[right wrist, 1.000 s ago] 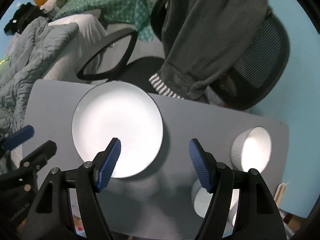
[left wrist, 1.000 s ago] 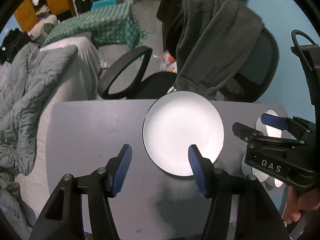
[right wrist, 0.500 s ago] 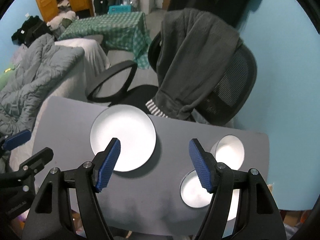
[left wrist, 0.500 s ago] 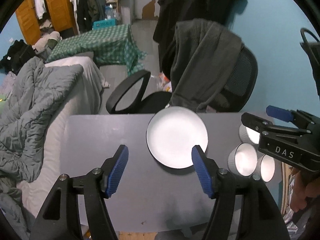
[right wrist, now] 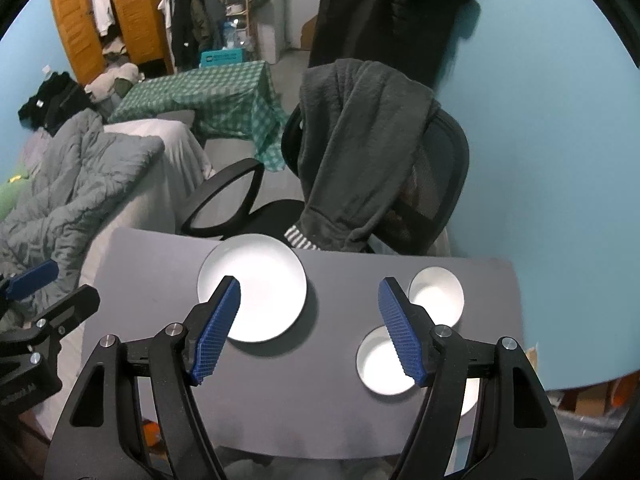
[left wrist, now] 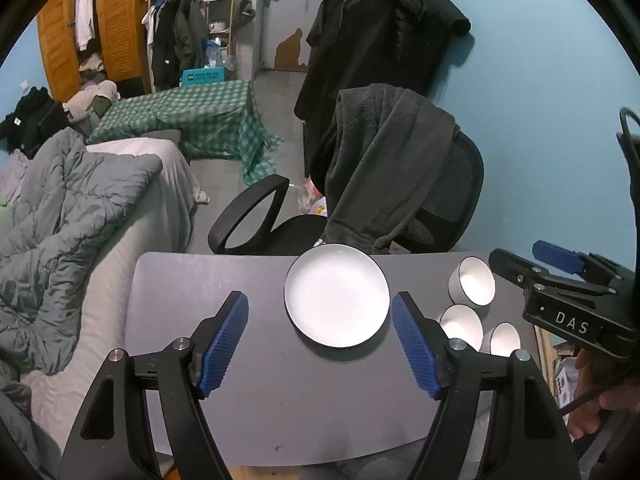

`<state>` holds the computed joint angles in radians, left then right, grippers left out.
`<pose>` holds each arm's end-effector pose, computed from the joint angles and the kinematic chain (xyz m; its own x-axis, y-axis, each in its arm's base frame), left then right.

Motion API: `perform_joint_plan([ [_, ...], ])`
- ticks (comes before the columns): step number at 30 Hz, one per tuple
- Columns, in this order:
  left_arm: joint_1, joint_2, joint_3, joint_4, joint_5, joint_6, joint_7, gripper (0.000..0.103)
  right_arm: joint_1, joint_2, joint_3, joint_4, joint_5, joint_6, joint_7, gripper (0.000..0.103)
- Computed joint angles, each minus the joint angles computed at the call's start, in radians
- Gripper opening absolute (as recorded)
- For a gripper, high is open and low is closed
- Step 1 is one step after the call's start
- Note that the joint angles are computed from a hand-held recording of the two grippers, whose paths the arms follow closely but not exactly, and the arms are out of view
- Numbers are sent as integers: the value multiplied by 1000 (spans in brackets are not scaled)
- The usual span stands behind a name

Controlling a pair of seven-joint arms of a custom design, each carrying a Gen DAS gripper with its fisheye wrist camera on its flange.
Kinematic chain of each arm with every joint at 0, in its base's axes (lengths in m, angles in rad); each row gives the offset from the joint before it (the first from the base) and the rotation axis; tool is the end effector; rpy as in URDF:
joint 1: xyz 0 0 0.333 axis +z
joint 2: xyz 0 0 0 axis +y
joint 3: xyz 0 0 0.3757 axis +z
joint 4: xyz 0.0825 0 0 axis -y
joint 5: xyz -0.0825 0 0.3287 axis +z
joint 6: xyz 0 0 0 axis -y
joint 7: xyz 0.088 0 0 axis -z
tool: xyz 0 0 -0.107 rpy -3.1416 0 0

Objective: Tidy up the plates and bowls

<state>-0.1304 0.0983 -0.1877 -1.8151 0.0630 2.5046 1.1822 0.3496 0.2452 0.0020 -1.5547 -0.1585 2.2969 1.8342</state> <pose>0.5607 -0.1789 0.6272 -0.0133 -0.9847 0.1735 -0.8427 -0.0824 -0.5320 0.6007 0.2165 0.6313 0.1558 -0.9875 0.0259 -0.8576 -0.1482 -0.4925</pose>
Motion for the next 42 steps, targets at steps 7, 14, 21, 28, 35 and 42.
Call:
perform_joint_plan([
  [7, 2, -28, 3, -27, 2, 20, 19, 76, 2, -38, -3, -39, -19, 0, 54, 72],
  [14, 1, -37, -1, -30, -25, 18, 58, 76, -10, -80, 1, -83, -47, 13, 116, 73],
  [21, -13, -26, -14, -14, -61, 15, 138, 76, -28, -121, 8, -124, -72, -3, 164, 73],
  [28, -22, -1, -30, 17, -126, 6, 227, 76, -53, -164, 13, -168, -105, -22, 227, 73],
  [35, -35, 39, -57, 73, -192, -36, 326, 76, -88, -216, 18, -222, -141, -49, 312, 73],
  [42, -63, 82, -81, 143, -197, -71, 405, 76, -133, -265, 24, -275, -172, -69, 396, 73],
])
